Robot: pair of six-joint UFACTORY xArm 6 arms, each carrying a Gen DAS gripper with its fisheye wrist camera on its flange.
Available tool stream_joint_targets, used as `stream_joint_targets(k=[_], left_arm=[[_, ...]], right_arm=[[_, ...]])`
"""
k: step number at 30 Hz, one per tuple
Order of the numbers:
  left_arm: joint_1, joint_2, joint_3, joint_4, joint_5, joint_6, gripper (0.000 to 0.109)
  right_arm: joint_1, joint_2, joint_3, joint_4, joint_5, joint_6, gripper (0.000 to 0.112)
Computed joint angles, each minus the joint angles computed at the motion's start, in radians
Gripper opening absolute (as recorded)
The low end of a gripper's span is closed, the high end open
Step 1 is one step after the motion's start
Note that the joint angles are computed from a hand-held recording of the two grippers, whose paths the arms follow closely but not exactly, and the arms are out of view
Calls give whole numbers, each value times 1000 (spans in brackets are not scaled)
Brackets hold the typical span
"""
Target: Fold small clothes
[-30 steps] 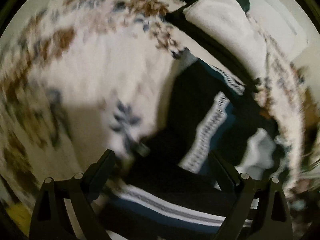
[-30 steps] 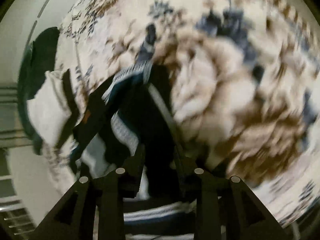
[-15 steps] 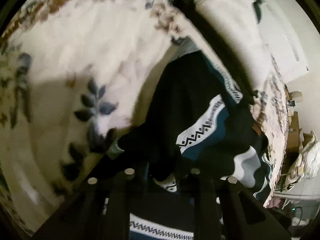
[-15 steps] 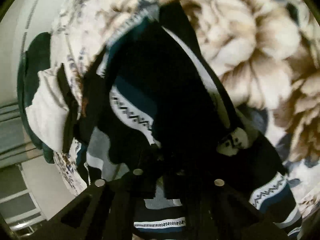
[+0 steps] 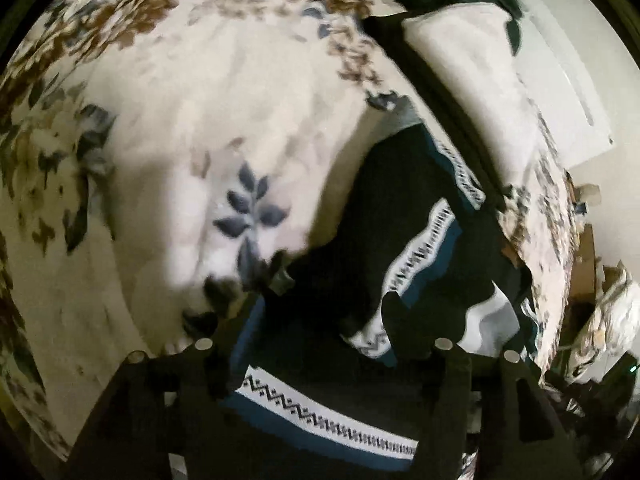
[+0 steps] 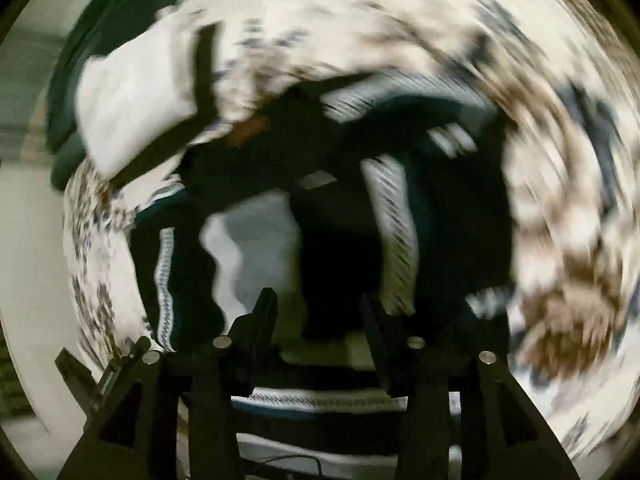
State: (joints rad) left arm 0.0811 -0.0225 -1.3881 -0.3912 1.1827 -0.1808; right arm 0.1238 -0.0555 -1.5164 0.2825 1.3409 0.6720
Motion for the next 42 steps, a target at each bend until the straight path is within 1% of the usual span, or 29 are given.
stream_joint_targets(k=[1, 3, 5, 7, 8, 9, 10, 11, 12, 13, 15, 16, 18, 20, 21, 22, 23, 24, 25, 26, 28, 30, 32, 33, 36, 39, 40, 41, 42], left_arm=[[1, 8, -4, 0, 0, -6, 58], [-4, 22, -13, 8, -11, -9, 58], [-18, 28, -23, 39, -35, -1, 58], [-32, 39, -38, 72, -52, 18, 58], [-37, 44, -46, 89, -56, 22, 58], [-44, 50, -53, 112, -59, 22, 58], [-53, 53, -58, 140, -71, 22, 58], [-60, 55, -61, 170, -81, 22, 58], [-70, 56, -66, 204, -92, 29, 58], [-80, 56, -70, 233, -109, 49, 58], [-102, 48, -68, 303, -154, 75, 58], [-111, 45, -68, 328, -168, 83, 58], [-123, 49, -74, 343, -182, 108, 63], [-135, 75, -103, 338, -148, 128, 86], [-141, 91, -118, 338, -128, 135, 89], [-147, 101, -123, 344, -125, 143, 90], [-158, 95, -102, 369, -154, 144, 90], [-169, 84, -79, 403, -187, 141, 90], [-178, 71, -59, 430, -216, 151, 90], [-180, 55, -41, 430, -244, 174, 90], [-184, 14, -3, 443, -299, 188, 90], [-188, -32, 32, 441, -341, 202, 90], [-199, -62, 40, 445, -343, 199, 90], [-207, -94, 52, 434, -335, 201, 90], [-238, -162, 74, 419, -287, 190, 90], [-313, -268, 131, 452, -182, 134, 90], [-363, -323, 168, 480, -124, 92, 90], [-393, -354, 191, 493, -90, 67, 90], [-442, -396, 220, 509, -34, 24, 90]], right_arm=[[3, 51, -65, -17, 15, -15, 46], [-1, 120, -143, -8, 26, -41, 46], [-3, 232, -261, 65, 65, -107, 46], [-13, 358, -369, 195, 135, -203, 46], [-17, 396, -391, 232, 161, -221, 46], [-11, 423, -399, 229, 173, -216, 46], [-1, 453, -420, 184, 189, -202, 46], [11, 487, -460, 97, 215, -179, 46], [20, 501, -477, 33, 219, -157, 46], [19, 490, -468, -1, 200, -127, 46], [14, 434, -421, -6, 153, -108, 46], [15, 380, -377, -17, 124, -105, 46], [23, 298, -299, -25, 95, -109, 53], [36, 232, -214, -33, 124, -116, 54], [45, 212, -179, -49, 151, -105, 54], [52, 187, -127, -69, 173, -85, 54], [55, 157, -70, -81, 180, -68, 54], [51, 112, -4, -71, 159, -58, 53], [43, 57, 57, -46, 118, -49, 53], [35, 7, 93, -27, 93, -34, 53], [23, -93, 132, -32, 74, 22, 54], [16, -175, 149, -57, 85, 73, 60], [-16, -265, 174, -73, 111, 100, 64], [-31, -292, 174, -79, 129, 103, 65], [-131, -386, 201, -72, 197, 47, 65], [-266, -465, 269, 3, 256, -80, 65], [-322, -480, 291, 31, 285, -149, 65], [-350, -485, 312, 46, 297, -198, 65], [-374, -486, 321, 53, 317, -243, 65]])
